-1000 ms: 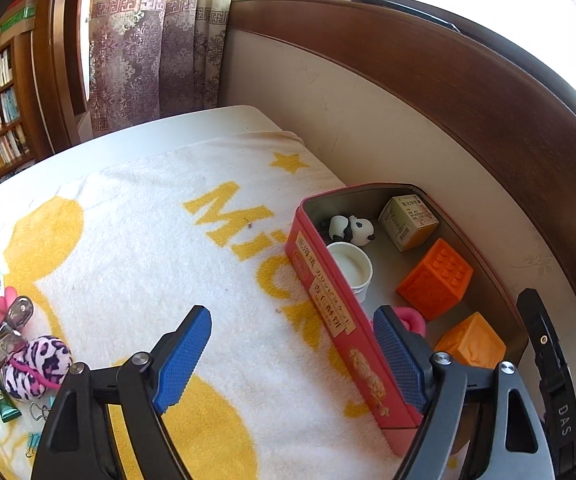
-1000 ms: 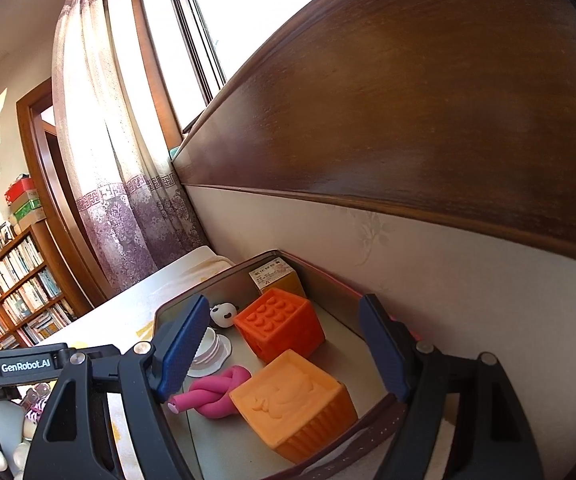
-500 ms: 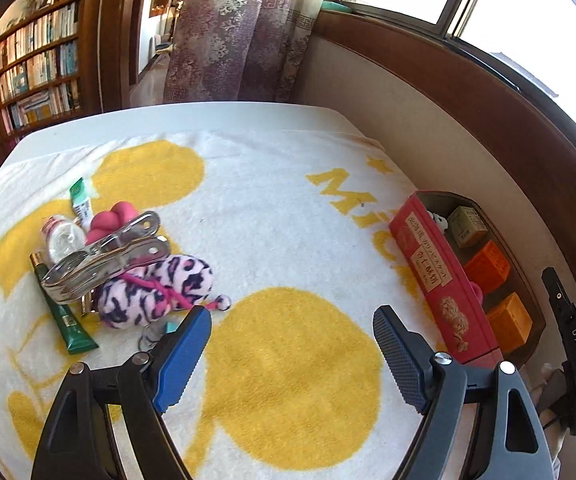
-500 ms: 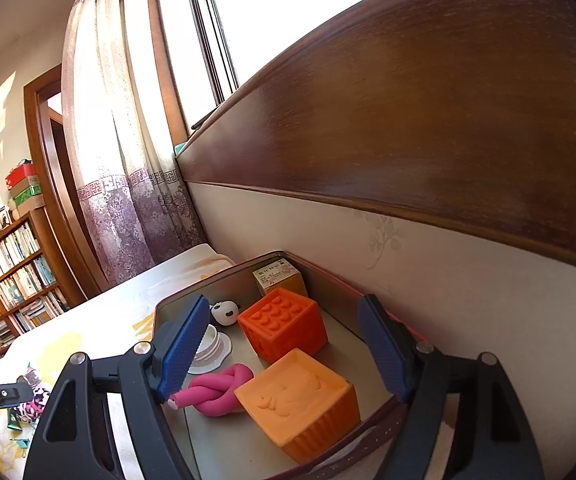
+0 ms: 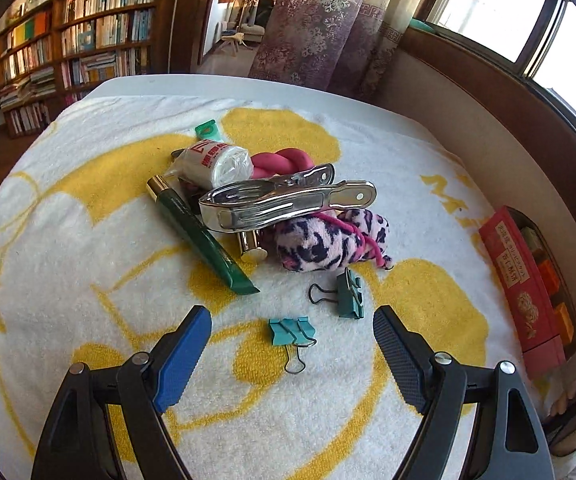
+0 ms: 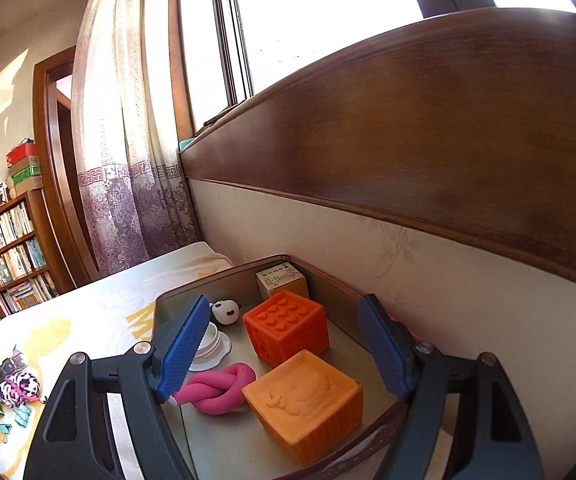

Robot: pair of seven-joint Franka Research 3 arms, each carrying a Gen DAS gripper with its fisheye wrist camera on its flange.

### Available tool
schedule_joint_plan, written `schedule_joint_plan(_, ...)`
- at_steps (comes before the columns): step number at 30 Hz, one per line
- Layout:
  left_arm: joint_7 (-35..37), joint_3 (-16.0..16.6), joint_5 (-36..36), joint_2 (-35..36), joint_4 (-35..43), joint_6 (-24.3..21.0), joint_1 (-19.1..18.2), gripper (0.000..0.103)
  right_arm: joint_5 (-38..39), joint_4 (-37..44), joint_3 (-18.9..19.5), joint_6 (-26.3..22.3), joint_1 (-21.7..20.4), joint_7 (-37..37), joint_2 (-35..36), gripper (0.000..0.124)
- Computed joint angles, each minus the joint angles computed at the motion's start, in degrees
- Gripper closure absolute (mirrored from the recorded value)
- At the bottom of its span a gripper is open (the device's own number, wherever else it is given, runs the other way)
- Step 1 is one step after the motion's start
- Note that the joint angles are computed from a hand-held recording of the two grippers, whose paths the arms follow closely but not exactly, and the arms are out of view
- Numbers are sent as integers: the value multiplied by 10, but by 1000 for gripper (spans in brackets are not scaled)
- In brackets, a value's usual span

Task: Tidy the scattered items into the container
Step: 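Withdraw the left gripper from the tin toward the teal binder clips, then close the left gripper on a teal binder clip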

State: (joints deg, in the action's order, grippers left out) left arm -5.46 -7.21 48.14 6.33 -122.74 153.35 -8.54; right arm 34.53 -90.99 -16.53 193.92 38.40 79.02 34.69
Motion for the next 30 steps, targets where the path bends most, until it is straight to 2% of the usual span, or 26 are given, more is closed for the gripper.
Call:
schedule_joint_plan(4,19,-4,4,18,22,-50,-10,18,-2,1,2,-4,-5,6,1,44)
schedule_joint_plan(8,51,-4,-10,38,40,-79,-17,19,-10,-1,14,0,-13,3,-1,44)
schedule_joint_plan(10,64,-3,-16,49,53,-101,-22,30,-14,0,23,-1,-20,2,-3,44)
schedule_joint_plan(12,67,0,-9,54,61,-115,-27,30,-19,-2,34,-1,-29,2,-5,44)
schedule_joint_plan(14,73,1,-1,58,67,-124,-32,37,-22,-5,40,1,-34,2,-7,44)
schedule_joint_plan(16,81,0,4,60,71,-119,-35,56,-22,-6,40,5,-33,0,-8,44)
schedule_joint_plan(19,87,0,14,62,75,-118,-41,75,-18,-5,35,6,-26,-6,-6,44)
schedule_joint_plan(27,28,6,37,31,28,-61,-32,75,2,-6,-3,5,6,-12,-2,44)
schedule_joint_plan(30,3,6,53,20,14,-52,-28,75,4,-6,-2,18,10,-24,-1,44)
